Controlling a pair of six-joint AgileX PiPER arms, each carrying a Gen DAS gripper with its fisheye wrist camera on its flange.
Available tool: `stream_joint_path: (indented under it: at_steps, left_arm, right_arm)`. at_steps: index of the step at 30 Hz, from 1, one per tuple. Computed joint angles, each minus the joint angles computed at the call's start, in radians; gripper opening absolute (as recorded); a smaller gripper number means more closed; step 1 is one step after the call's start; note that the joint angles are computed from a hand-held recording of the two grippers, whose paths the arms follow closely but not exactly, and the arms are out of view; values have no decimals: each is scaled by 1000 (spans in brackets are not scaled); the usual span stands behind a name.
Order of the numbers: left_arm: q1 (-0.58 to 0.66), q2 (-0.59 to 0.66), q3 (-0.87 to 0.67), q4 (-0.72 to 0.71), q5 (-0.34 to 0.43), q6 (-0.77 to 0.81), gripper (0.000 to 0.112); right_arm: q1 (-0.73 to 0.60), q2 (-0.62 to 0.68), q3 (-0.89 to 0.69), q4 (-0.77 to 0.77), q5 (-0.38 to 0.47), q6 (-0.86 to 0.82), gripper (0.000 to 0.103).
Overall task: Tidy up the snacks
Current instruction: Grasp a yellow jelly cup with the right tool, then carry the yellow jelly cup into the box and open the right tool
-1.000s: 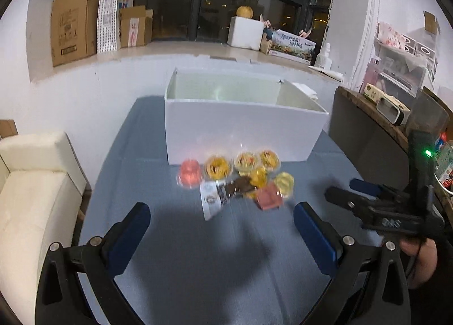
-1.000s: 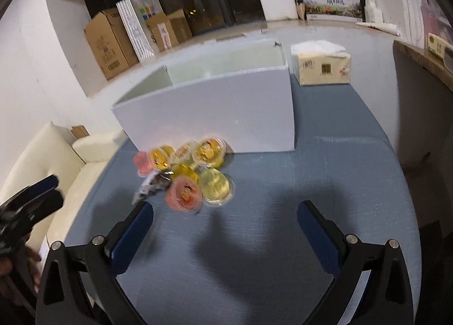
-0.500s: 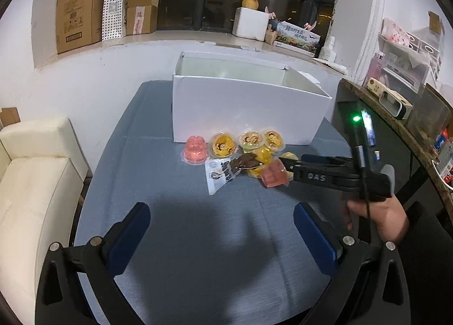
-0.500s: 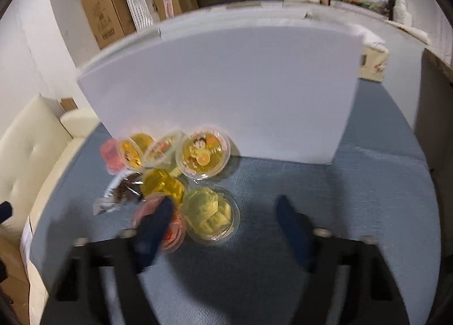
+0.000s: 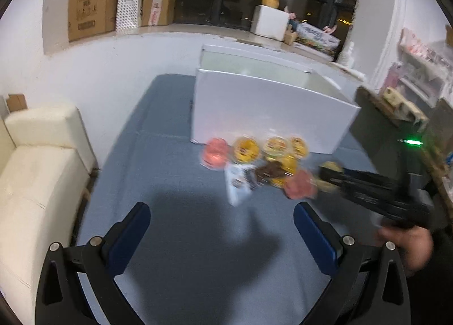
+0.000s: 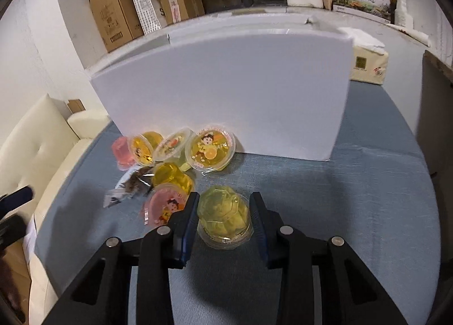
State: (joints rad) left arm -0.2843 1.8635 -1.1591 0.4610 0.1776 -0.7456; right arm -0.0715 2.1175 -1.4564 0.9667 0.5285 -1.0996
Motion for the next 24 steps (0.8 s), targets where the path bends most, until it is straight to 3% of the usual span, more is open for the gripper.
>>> stream_joint_path:
  at_steps: [2, 5, 8, 15, 20, 22, 23, 24]
  left_arm:
    - [17, 62, -73, 26, 18, 2, 103]
    - [47, 158, -208, -165, 71, 216, 103]
    - [61, 256, -349, -241, 125, 315, 103]
    - [77, 429, -594, -378, 224, 512, 99]
    - [81, 490, -686, -398, 277, 555, 56]
    - [89, 507, -710, -484, 294, 635, 48]
    - [90, 505, -701, -502, 281, 656, 39]
    - [90, 500, -690, -512, 269, 664, 39]
  right_arm:
    - [-15, -37, 42, 55, 9, -56, 39]
    - [-29, -102, 124, 146, -2, -162, 35]
    - [-52, -164, 195, 208, 15, -235, 35]
    - [-70, -162, 189, 187, 32, -207, 35]
    - [-77, -180, 214, 206, 31, -225, 35]
    - [-76, -181, 215, 207, 30, -224, 35]
    - [-77, -181, 215, 208, 31, -225, 35]
    - [-75, -186, 221, 212, 27, -231, 35]
